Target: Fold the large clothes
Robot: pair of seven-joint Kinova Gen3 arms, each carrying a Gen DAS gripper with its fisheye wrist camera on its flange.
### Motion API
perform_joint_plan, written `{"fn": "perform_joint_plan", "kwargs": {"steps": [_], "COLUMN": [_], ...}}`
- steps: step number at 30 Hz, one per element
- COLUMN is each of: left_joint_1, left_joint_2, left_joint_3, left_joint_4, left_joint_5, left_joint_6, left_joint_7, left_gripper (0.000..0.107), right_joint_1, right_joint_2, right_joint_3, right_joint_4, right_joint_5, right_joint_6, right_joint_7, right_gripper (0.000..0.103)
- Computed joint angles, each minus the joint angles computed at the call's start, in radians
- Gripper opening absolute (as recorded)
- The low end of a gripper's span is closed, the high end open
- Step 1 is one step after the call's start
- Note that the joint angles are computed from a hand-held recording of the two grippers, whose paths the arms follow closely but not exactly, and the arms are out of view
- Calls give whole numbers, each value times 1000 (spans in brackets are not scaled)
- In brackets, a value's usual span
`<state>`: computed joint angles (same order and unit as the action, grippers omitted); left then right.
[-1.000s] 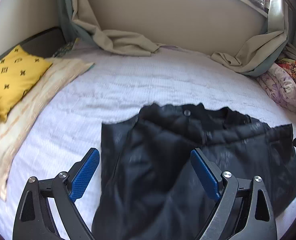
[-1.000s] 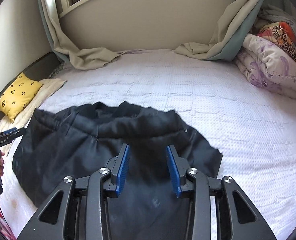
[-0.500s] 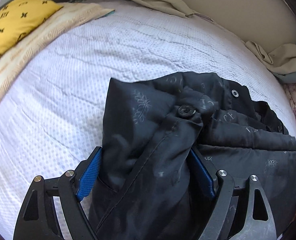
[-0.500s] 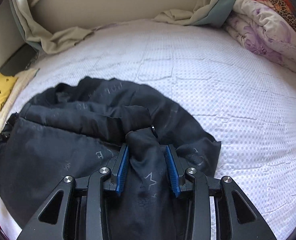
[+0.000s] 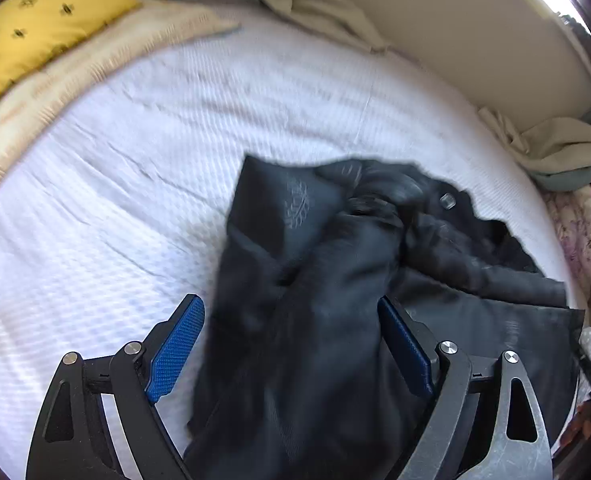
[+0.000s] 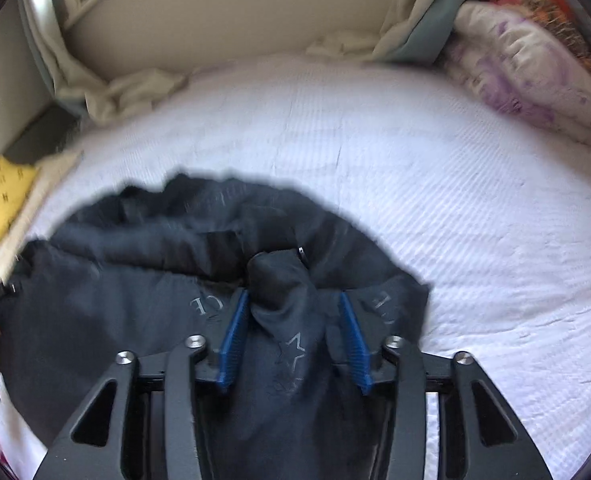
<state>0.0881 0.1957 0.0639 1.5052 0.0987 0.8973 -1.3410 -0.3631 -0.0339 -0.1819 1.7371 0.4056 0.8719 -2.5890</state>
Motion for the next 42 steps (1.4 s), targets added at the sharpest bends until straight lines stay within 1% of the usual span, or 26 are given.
{"fn": "perform_joint_plan", "kwargs": {"steps": [2, 4, 5, 6, 8, 9, 10, 11, 12, 13, 14, 16, 17, 20, 23, 26, 28, 29, 31, 33, 35, 36, 37, 38, 40, 42], "left_joint_1": [29, 53, 67, 86, 128, 145, 181, 227, 274, 312, 334, 323, 307, 312, 311, 311, 314, 315, 306, 292, 276, 267, 260, 255, 248, 243], "left_joint_2": [-64, -124, -152, -174, -210, -213, -210, -204, -193, -168, -145, -107, -99, -91, -90, -90, -87, -88, -84, -92, -100, -103, -104, -104, -106, -107], "left_joint_3": [0, 17, 31, 47, 84, 99, 110, 107, 93, 89, 104, 141, 151, 127, 114, 108, 107, 106, 104, 102, 100, 98, 97, 96, 96, 95], "left_joint_4": [20, 37, 46, 55, 77, 81, 88, 102, 108, 104, 108, 115, 127, 141, 150, 174, 180, 182, 176, 171, 164, 160, 154, 151, 146, 143], "left_joint_5": [-55, -85, -96, -112, -140, -152, -179, -220, -261, -301, -342, -382, -377, -350, -346, -336, -347, -349, -330, -293, -256, -234, -220, -210, -195, -184], "left_joint_6": [-18, -35, -40, -43, -47, -42, -37, -44, -43, -26, -9, -1, -14, -34, -44, -61, -66, -67, -66, -64, -58, -54, -48, -45, -40, -35], "left_joint_7": [29, 21, 8, 0, -3, -4, 10, 31, 49, 64, 95, 142, 153, 151, 139, 149, 154, 154, 139, 116, 93, 79, 68, 59, 50, 43], "left_gripper": [90, 90, 90, 91, 92, 93, 93, 93, 93, 93, 93, 93, 94, 100, 102, 103, 103, 103, 103, 103, 103, 103, 103, 103, 103, 103], "right_joint_1": [35, 71, 76, 68, -3, -49, -96, -135, -158, -172, -189, -228, -243, -270, -274, -268, -269, -277, -304, -275, -222, -223, -233, -229, -218, -214], "right_joint_2": [-38, -61, -71, -77, -89, -91, -81, -75, -68, -55, -32, 11, 36, 70, 65, 61, 60, 62, 65, 69, 53, 51, 34, 19, 8, 17], "right_joint_3": [-77, -169, -216, -244, -248, -226, -211, -186, -179, -189, -201, -203, -194, -151, -109, -90, -89, -94, -66, -58, -79, -75, -65, -73, -95, -88], "right_joint_4": [-32, -62, -83, -94, -112, -118, -131, -138, -137, -136, -134, -134, -133, -103, -58, -28, -5, 10, 13, -6, -34, -50, -49, -49, -48, -52], "right_joint_5": [81, 163, 203, 234, 246, 227, 193, 157, 138, 131, 140, 165, 158, 131, 86, 65, 72, 95, 100, 41, 0, 4, 24, 61, 141, 170], "right_joint_6": [63, 118, 150, 168, 172, 170, 166, 164, 160, 161, 173, 206, 224, 228, 174, 127, 104, 99, 94, 82, 85, 83, 72, 73, 96, 119], "right_joint_7": [-68, -105, -115, -131, -132, -119, -98, -79, -76, -83, -88, -91, -87, -89, -77, -60, -70, -92, -97, -55, -21, -20, -30, -51, -106, -118], "right_gripper": [51, 51, 51, 51, 51, 51, 51, 51, 51, 51, 51, 51, 51, 51, 51, 51, 51, 51, 51, 51, 51, 51, 51, 51, 51, 51]}}
